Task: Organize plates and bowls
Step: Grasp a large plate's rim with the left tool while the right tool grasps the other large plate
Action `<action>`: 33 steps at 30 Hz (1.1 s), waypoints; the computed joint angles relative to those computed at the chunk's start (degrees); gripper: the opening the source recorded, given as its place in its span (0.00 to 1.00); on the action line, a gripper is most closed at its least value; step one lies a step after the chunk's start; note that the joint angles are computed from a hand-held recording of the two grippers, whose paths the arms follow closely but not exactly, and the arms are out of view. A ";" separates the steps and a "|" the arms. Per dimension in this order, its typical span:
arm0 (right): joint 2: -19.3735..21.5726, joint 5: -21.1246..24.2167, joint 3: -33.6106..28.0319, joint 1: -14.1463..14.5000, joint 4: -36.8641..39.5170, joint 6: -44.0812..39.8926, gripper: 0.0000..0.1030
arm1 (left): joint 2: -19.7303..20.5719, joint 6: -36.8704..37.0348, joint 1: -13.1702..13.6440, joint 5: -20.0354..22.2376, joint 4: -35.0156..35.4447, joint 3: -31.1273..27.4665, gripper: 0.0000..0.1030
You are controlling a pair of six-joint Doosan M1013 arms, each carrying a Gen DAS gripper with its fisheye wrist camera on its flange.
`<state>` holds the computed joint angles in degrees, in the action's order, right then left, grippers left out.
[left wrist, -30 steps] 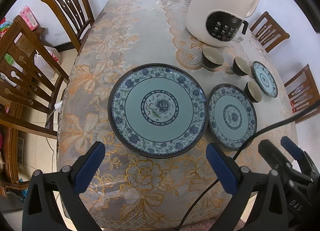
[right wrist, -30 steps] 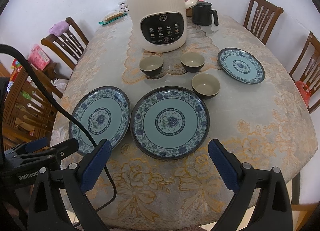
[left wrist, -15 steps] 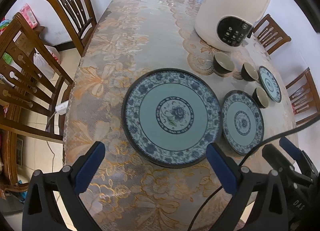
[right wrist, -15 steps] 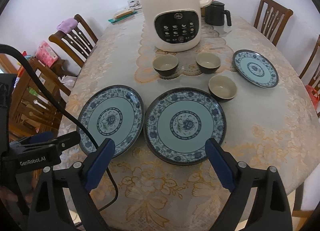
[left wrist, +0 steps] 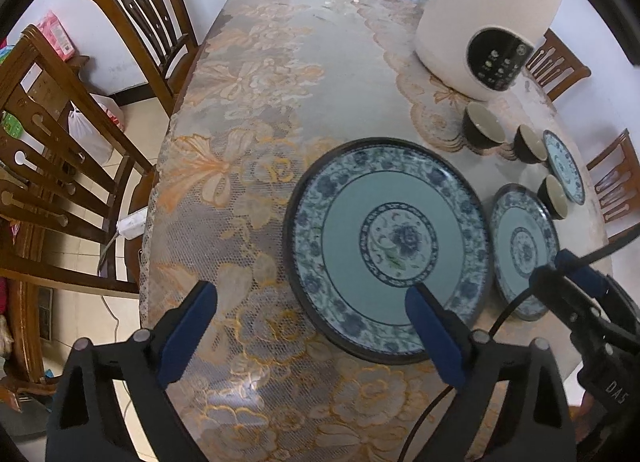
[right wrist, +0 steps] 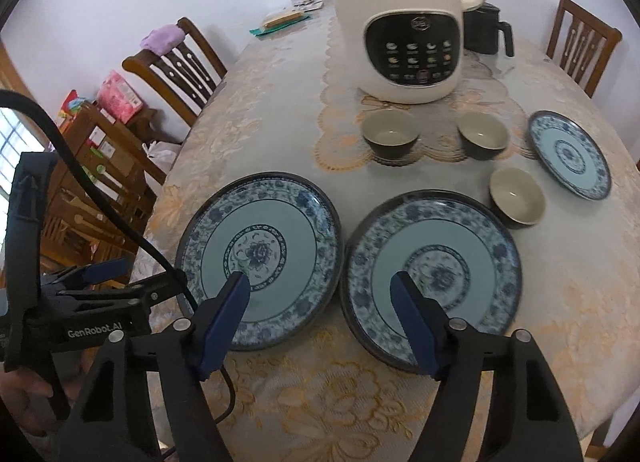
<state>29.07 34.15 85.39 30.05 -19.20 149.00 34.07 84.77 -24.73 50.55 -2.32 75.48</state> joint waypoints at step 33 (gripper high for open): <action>10.14 8.85 -12.30 -3.13 9.78 -19.32 0.32 | 4.01 5.24 1.26 3.31 -5.67 -2.93 0.65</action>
